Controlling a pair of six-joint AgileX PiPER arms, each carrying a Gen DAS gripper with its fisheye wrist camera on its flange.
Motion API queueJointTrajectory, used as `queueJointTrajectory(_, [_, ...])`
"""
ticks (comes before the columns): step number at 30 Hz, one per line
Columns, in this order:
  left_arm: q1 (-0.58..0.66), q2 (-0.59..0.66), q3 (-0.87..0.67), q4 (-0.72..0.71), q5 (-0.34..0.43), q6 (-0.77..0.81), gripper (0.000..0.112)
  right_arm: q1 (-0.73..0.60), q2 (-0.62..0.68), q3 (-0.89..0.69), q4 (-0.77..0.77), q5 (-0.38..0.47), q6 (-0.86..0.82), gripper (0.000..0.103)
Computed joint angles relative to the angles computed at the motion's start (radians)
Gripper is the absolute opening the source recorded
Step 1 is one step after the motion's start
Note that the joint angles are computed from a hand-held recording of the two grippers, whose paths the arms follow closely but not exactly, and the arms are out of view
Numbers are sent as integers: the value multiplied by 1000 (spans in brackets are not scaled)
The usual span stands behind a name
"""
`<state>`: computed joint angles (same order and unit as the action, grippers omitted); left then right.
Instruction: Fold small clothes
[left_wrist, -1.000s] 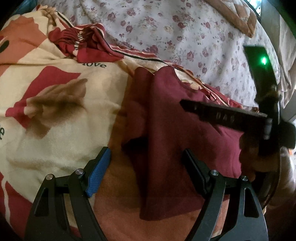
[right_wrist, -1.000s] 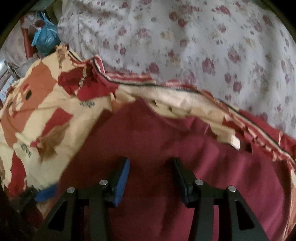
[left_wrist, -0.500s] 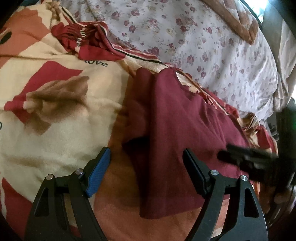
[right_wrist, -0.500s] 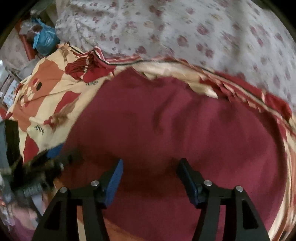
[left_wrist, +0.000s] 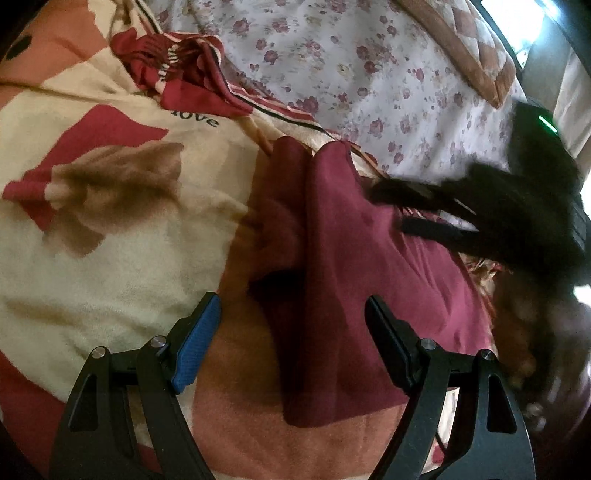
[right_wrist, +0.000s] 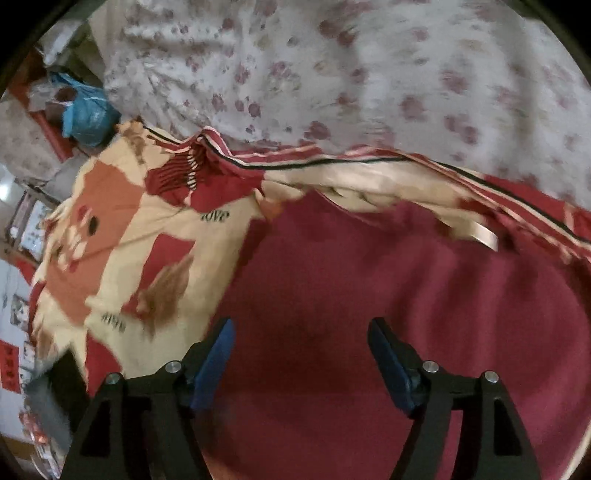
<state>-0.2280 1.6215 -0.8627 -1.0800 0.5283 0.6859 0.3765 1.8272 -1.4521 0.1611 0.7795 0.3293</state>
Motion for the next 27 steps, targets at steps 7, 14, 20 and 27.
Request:
queueJointTrajectory(7, [11, 25, -35, -17, 20, -6, 80, 57, 372, -485, -86, 216, 6, 96])
queueJointTrajectory(14, [-5, 46, -48, -89, 2, 49, 80, 67, 315, -370, -186, 133, 5, 39])
queueJointTrajectory(20, [-2, 73, -62, -232, 154, 259, 37, -55, 104, -73, 108, -45, -204, 26])
queueJointTrajectory(27, [-87, -24, -22, -251, 51, 370, 32, -126, 18, -27, 255, -12, -265, 80])
